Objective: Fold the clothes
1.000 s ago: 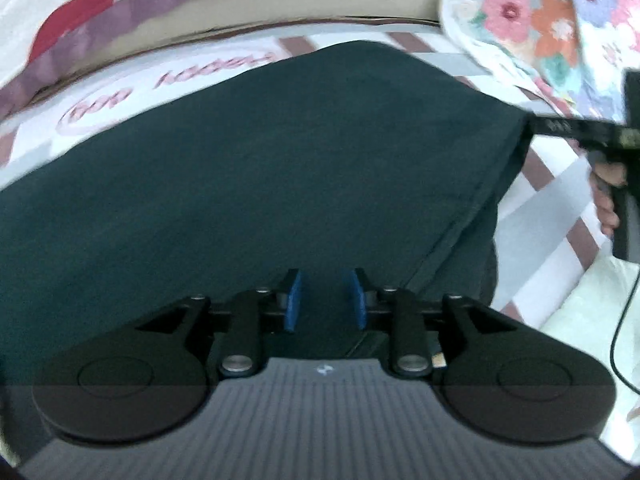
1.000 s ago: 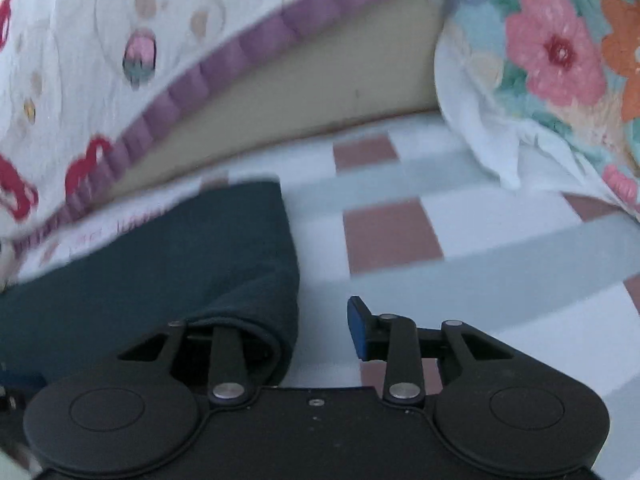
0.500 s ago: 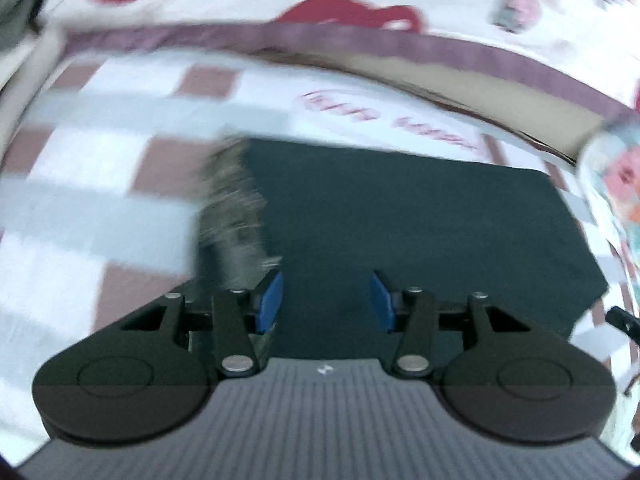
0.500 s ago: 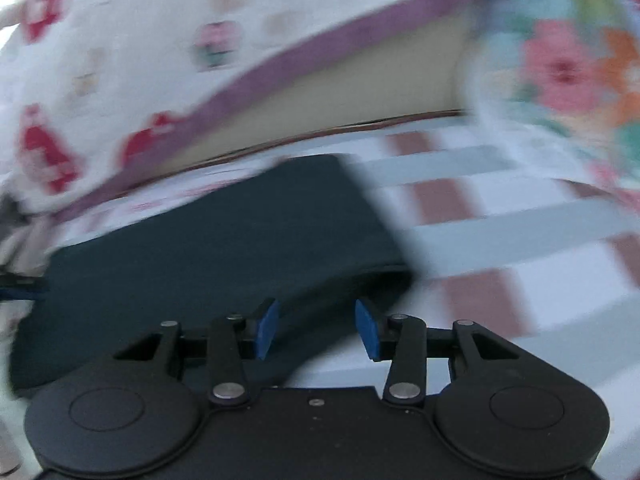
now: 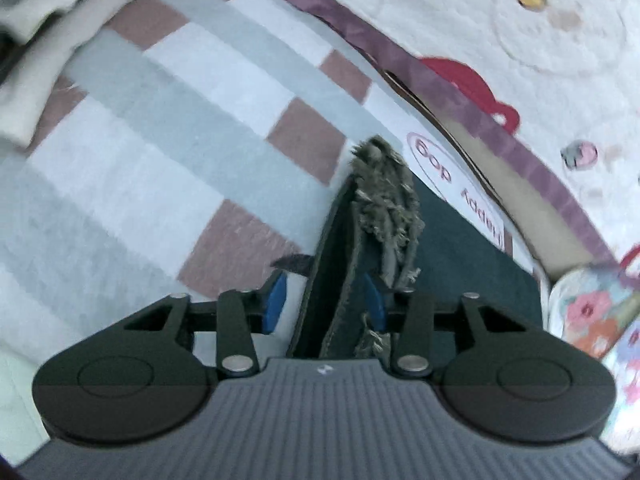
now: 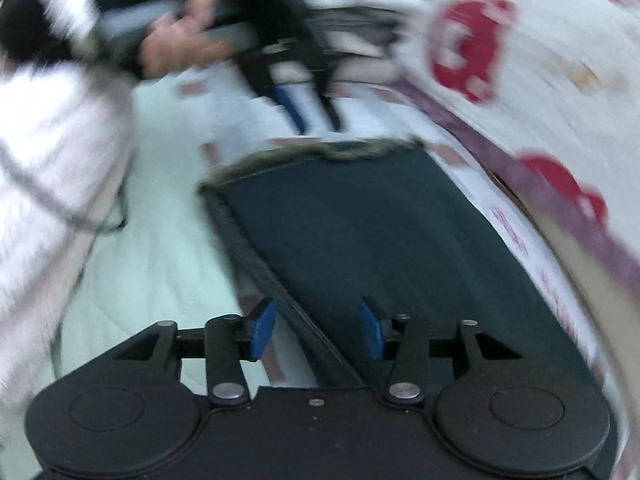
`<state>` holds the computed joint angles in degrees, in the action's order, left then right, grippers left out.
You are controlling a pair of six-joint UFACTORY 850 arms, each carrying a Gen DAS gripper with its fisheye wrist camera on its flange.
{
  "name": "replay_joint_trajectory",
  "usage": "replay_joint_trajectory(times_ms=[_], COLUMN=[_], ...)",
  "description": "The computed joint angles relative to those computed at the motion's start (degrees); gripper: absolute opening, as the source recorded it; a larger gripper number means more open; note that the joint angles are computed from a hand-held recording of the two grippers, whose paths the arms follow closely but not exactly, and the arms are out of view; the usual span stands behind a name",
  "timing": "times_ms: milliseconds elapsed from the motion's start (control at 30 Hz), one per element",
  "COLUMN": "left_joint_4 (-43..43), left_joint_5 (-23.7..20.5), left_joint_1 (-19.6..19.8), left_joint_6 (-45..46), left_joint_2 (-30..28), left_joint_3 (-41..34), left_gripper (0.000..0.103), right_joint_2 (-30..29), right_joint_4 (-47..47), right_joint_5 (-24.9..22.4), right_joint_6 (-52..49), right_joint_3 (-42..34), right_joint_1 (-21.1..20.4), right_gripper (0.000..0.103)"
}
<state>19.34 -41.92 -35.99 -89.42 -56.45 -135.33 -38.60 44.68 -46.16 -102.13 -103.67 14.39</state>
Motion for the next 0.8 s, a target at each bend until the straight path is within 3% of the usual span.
replay_joint_trajectory(times_ms=[133, 233, 267, 333, 433, 667, 800], left_joint_4=[1.45, -1.04, -1.64, -1.39, 2.48, 7.28, 0.75], left_joint_5=[-0.97, -1.85, -1.96, -0.82, 3.69, 11.37, 11.93], left_joint_1=[0.01, 0.39, 0.50, 0.58, 0.47, 0.10, 0.08], left_joint_6=[0.32, 2.09, 2.42, 1.90, -2.04, -3.01, 7.33], left_joint_2=[-1.51, -2.58, -2.72, -1.90, 0.88, 2.07, -1.12], left_joint_3=[-2.78, -4.14, -4.21, -2.73, 2.00, 4.13, -1.41], left_gripper=[0.036, 0.036, 0.036, 0.036, 0.038, 0.043, 0.051], right_joint_2=[3.25, 5.91, 6.31, 6.27, 4.51, -6.06, -8.58], right_joint_4=[1.27, 11.03, 13.68, 16.09, 13.78, 11.15, 13.84], right_joint_5=[9.69, 19.99, 21.35, 19.78, 14.63, -3.35, -7.21], right_joint_6=[-16.27, -32.47, -34.42, -31.11, -13.87, 26.74, 34.45], right_joint_3=[7.09, 13.78, 14.57, 13.75, 8.78, -11.30, -15.10], right_joint_1=[3.25, 4.64, 4.78, 4.29, 3.20, -1.39, -2.75], right_gripper=[0.060, 0.059, 0.056, 0.030, 0.014, 0.011, 0.012])
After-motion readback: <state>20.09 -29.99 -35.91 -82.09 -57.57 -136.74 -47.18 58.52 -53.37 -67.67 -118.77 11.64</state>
